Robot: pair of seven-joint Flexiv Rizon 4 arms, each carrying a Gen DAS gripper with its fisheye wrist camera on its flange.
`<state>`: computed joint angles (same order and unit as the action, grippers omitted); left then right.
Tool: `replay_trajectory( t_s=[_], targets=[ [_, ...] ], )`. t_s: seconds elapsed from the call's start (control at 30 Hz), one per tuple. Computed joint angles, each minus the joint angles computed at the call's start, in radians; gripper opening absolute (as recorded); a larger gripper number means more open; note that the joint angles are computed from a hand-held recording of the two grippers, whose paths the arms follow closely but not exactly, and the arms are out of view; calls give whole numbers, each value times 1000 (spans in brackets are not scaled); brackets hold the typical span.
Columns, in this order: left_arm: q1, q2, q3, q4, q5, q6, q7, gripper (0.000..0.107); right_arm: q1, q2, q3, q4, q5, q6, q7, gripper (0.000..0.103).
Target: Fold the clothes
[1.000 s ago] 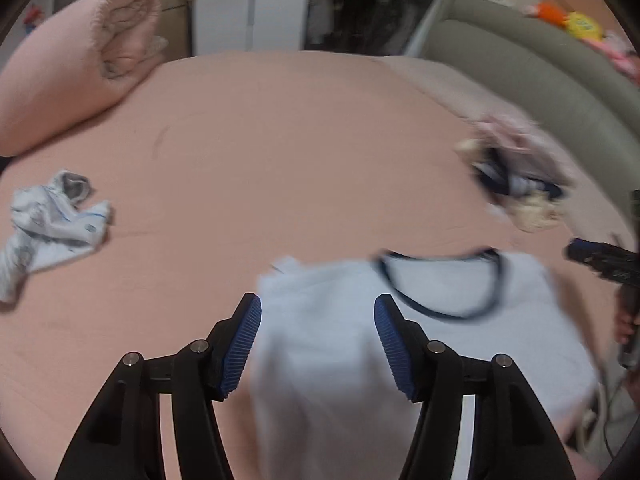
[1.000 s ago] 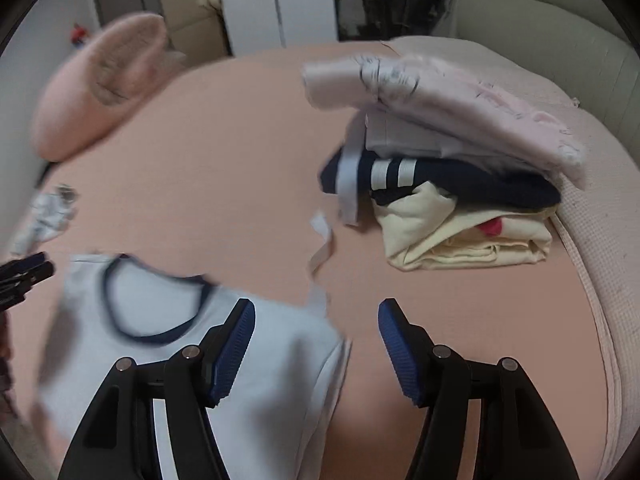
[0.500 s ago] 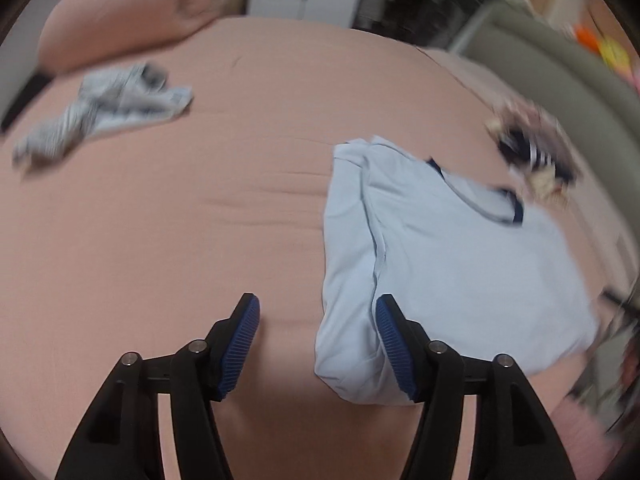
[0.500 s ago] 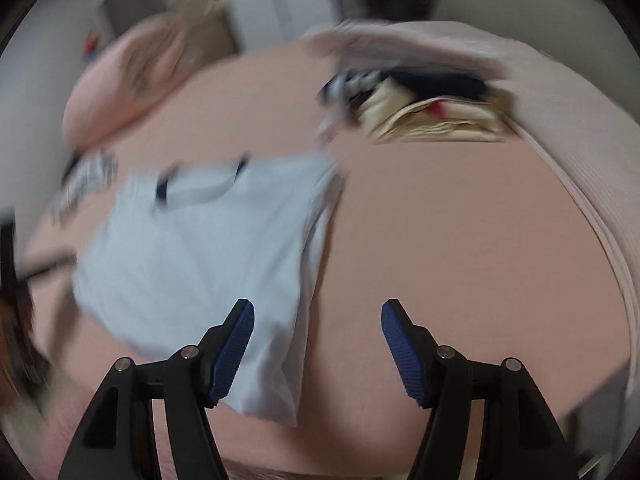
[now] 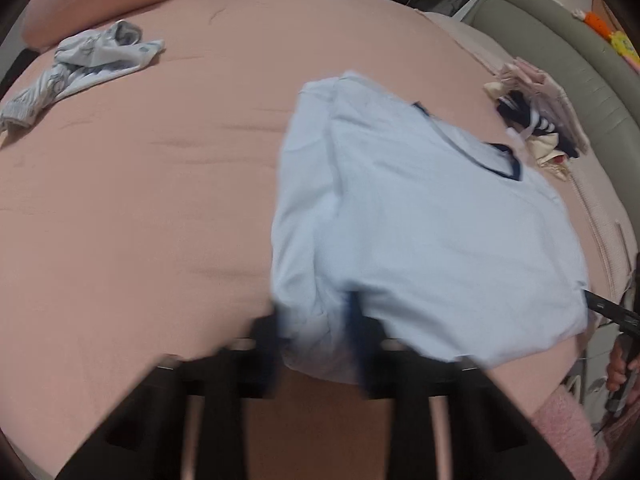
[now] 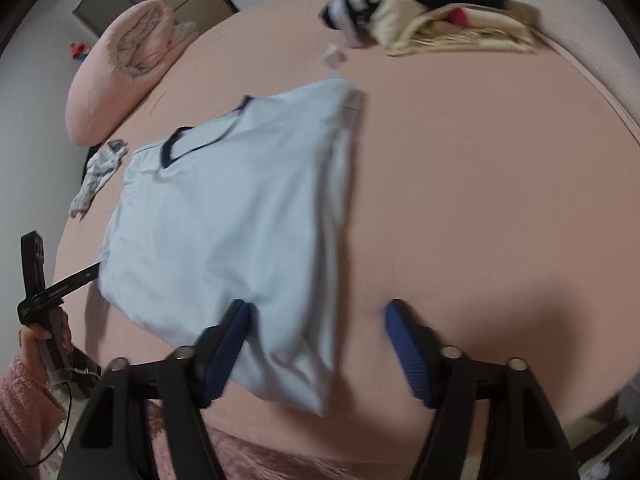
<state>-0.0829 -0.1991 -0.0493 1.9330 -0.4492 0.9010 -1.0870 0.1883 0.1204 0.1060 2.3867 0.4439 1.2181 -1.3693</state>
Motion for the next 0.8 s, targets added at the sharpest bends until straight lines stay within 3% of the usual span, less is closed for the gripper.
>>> replay_trajectory(
  t_s=[0.03, 0.13, 0.2, 0.27, 0.4, 0.5, 0.57, 0.63, 0.7, 0.73, 0.77, 0.8],
  targets=[
    [-7, 12, 1, 4, 14, 8, -5, 9, 17, -9, -8, -20, 56, 7, -35, 23],
    [-18, 57, -1, 34, 1, 32, 6, 9, 13, -24, 15, -21, 2, 26, 5, 17],
    [-17, 86, 0, 53, -46, 21, 22, 9, 11, 8, 8, -11, 31, 12, -11, 11],
    [-19, 98, 3, 55, -69, -1, 27, 9, 5, 56, -16, -6, 74, -34, -28, 10],
    [-26, 141, 23, 117, -61, -5, 29, 9, -23, 142, -21, 31, 21, -86, 21, 7],
    [-24, 125, 34, 144, 10, -15, -14, 13, -34, 139, -27, 59, -33, -107, 69, 7],
    [-18, 126, 34, 162, -47, -18, -14, 14, -20, 126, -58, 52, 7, -141, 50, 9],
    [-9, 135, 40, 154, -53, -42, -41, 18, -24, 152, -66, 54, 46, -144, 54, 13],
    [-9, 150, 47, 157, -1, 18, -75, 18, -21, 177, -71, 55, 77, -113, 48, 33],
    [-9, 158, 51, 160, 35, 60, -93, 18, -19, 182, -74, 53, 84, -95, 47, 56],
    [-9, 165, 55, 162, 74, 101, -115, 18, -21, 177, -74, 47, 80, -80, 56, 68],
    [-8, 167, 53, 161, 72, 122, -105, 18, -19, 165, -79, 38, 75, -76, 59, 68]
  ],
)
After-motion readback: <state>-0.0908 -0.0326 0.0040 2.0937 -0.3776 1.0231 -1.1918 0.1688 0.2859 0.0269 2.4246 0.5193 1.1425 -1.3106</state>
